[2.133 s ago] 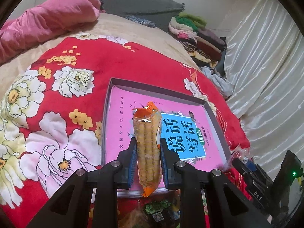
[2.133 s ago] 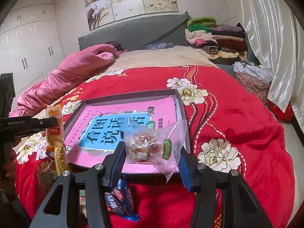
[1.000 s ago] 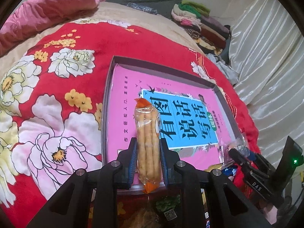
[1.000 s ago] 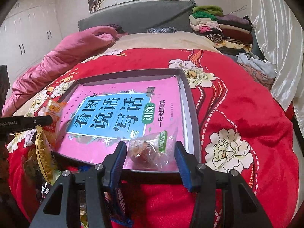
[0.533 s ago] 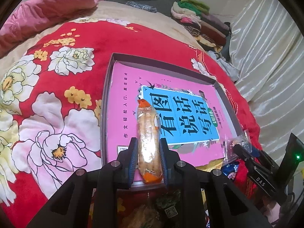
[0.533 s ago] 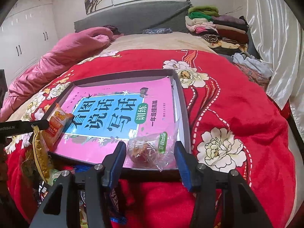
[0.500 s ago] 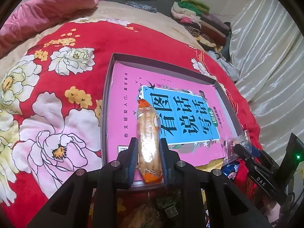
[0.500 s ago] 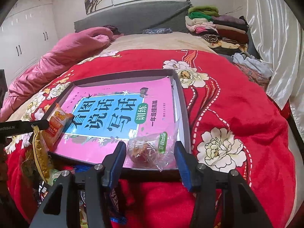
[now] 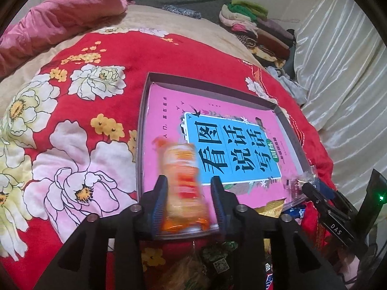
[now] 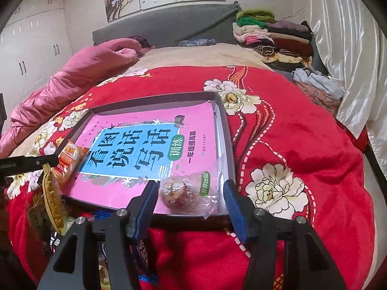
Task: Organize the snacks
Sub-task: 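Lower the biscuit pack into the tray and open the left gripper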
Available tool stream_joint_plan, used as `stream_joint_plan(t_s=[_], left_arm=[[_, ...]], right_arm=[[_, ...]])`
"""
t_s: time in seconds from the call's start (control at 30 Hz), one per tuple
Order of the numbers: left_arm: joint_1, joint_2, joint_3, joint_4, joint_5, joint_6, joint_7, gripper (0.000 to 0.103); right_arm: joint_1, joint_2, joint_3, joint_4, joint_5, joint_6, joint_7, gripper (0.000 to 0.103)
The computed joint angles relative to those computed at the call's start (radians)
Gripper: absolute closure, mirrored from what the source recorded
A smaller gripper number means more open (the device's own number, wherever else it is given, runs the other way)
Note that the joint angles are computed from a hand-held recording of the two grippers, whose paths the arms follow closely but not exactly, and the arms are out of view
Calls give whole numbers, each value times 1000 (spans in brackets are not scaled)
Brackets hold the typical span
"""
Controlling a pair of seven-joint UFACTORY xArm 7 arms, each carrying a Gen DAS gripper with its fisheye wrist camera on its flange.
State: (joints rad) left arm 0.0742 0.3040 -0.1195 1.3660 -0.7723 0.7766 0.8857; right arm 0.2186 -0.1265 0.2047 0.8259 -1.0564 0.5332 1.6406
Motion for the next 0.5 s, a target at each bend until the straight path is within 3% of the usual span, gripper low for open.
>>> stream_joint_plan(t_s=[0.5], left_arm=[[7, -43, 9, -26, -29, -12, 32, 41]], right_arm=[[-9, -23, 6, -11, -37, -16, 42, 37]])
